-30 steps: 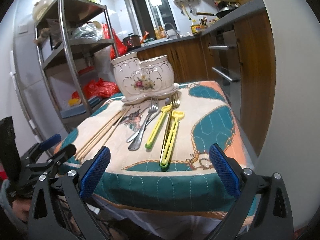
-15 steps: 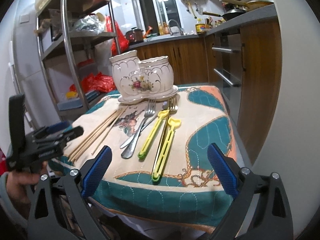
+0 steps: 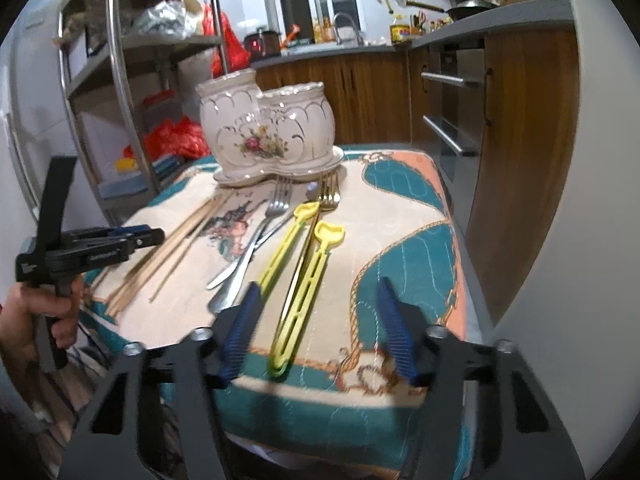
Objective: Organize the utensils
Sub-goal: 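Grasp a wooden chopstick with the left gripper while the right grasps a yellow utensil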
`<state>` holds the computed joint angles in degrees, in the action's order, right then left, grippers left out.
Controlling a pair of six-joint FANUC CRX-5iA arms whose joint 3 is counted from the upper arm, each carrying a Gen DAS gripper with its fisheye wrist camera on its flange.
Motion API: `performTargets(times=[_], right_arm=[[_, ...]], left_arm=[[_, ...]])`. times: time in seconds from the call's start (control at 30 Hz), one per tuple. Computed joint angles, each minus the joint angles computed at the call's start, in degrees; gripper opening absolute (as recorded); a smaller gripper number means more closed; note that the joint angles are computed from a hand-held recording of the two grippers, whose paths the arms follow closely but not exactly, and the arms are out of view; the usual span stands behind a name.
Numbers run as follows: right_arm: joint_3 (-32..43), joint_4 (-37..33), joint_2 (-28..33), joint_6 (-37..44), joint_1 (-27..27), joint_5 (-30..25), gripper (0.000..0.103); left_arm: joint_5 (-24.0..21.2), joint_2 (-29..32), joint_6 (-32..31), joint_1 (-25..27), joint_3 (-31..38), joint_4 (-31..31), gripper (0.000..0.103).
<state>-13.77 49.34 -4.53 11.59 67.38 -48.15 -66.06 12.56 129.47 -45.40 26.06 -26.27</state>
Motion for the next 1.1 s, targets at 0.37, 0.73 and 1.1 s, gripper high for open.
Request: performTargets(times=[0.37,0.73,1.1], right_arm=[[12.74,-18.9,6.49,17.38,-4.44,-3.61,0.032],[27.77,-28.56,13.81,32.9,-7.23,-18.27,0.018],[60.67,-43.06,31.1,54.94,-12.61,-48.4,0.019]], left_arm=[[-0.96,-0.64,-0.06,-0.74,-0.39,-2.55,0.036],[-3.29,0.6,-5.25,0.81,1.69,0.87,0.036],[-28.71,14.5,-31.05,6.03,24.48,13.97,0.035]])
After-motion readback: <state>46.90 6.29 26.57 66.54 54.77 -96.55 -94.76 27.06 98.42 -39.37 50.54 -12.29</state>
